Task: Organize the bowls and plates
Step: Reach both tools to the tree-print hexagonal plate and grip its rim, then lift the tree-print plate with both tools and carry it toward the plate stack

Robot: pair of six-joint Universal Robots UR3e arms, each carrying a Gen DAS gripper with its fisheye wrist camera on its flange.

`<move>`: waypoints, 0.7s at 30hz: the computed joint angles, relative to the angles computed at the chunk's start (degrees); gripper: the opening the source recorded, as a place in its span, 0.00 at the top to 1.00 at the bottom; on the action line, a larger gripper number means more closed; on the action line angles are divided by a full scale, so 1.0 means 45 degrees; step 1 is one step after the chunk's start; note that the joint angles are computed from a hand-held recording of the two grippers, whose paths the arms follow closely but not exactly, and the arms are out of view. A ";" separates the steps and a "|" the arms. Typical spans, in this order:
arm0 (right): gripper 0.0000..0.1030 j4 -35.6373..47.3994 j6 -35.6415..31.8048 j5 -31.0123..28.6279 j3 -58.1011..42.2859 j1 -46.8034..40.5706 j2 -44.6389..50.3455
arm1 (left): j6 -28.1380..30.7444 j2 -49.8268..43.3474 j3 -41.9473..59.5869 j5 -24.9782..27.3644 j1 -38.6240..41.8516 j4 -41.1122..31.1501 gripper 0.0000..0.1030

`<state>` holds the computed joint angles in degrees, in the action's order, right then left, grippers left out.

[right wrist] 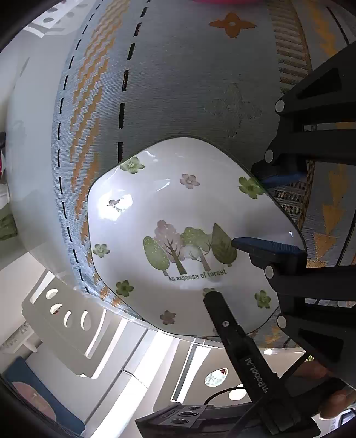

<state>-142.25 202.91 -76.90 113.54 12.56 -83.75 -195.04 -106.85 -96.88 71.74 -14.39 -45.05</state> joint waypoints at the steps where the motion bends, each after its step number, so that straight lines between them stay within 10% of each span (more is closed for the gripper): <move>1: 0.72 0.0022 -0.0109 0.0075 0.0074 -0.0090 -0.0094 | 0.0033 0.0190 -0.0232 -0.0350 0.0142 0.0108 0.74; 10: 0.72 0.0645 -0.0610 0.1045 0.0088 -0.1244 -0.1016 | -0.0016 0.0859 -0.0940 -0.2319 0.0609 0.0515 0.74; 21: 0.71 0.0611 -0.0363 0.1485 0.0292 -0.1484 -0.0632 | -0.0295 0.0561 -0.0940 -0.2102 0.0321 0.0782 0.74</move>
<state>-139.50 201.27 -70.22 114.86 5.88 -86.59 -196.37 -104.33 -101.11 62.28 -12.95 -41.53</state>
